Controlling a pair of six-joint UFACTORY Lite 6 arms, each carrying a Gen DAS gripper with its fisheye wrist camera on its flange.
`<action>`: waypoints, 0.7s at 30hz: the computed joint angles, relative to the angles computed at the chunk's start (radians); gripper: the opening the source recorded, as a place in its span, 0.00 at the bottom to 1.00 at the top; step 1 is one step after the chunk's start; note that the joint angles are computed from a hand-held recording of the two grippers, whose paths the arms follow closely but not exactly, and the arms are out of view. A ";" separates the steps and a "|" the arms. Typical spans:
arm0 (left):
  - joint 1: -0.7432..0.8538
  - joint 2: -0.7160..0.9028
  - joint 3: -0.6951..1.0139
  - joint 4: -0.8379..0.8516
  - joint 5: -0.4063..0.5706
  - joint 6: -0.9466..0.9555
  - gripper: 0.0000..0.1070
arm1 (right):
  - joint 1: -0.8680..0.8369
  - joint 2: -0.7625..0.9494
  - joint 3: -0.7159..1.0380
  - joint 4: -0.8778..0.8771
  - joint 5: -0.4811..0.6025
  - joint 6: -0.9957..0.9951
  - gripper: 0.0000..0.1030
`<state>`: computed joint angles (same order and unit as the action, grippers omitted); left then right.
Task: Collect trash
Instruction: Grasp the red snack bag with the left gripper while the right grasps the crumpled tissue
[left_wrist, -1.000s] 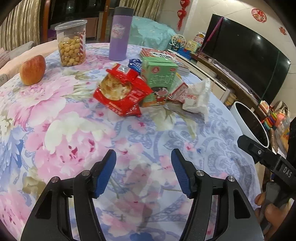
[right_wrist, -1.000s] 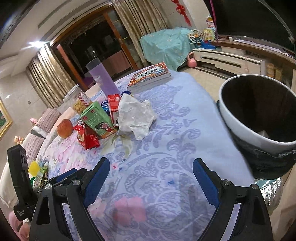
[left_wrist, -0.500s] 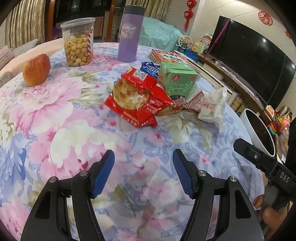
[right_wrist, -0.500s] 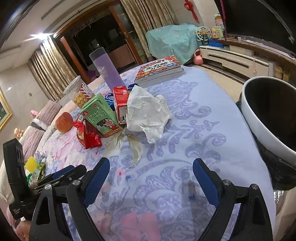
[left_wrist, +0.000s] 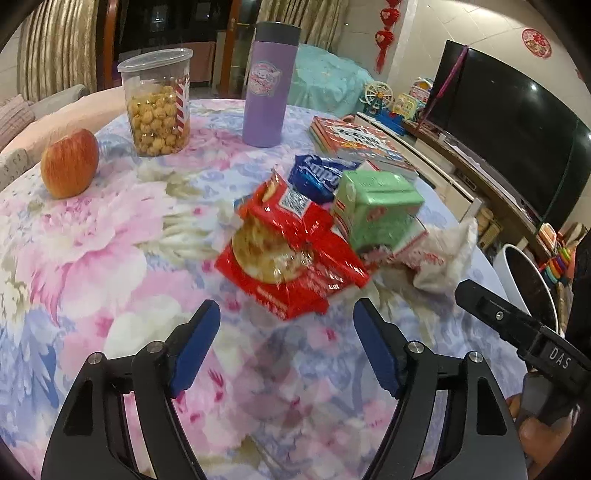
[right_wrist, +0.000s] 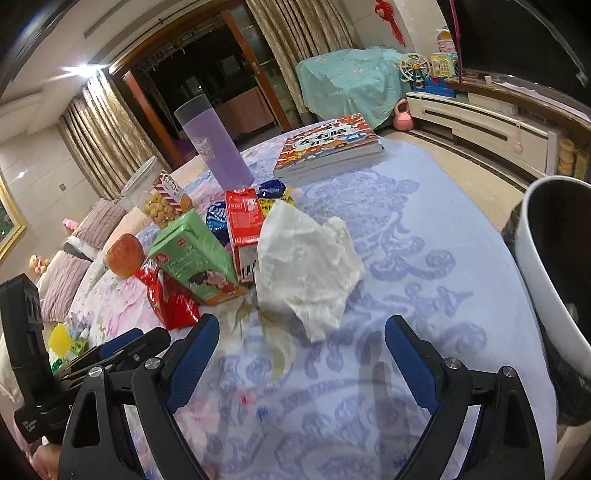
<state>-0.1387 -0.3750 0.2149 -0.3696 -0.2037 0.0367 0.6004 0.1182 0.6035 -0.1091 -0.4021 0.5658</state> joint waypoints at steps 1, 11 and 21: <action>0.007 0.019 0.010 0.037 -0.007 -0.034 0.72 | 0.000 0.015 0.016 -0.001 0.000 -0.002 0.90; 0.041 0.173 0.069 0.374 -0.079 -0.318 0.18 | -0.018 0.141 0.124 0.036 -0.007 -0.039 0.70; 0.037 0.012 -0.034 0.449 -0.041 -0.387 0.02 | -0.028 0.064 0.029 -0.008 -0.041 -0.006 0.48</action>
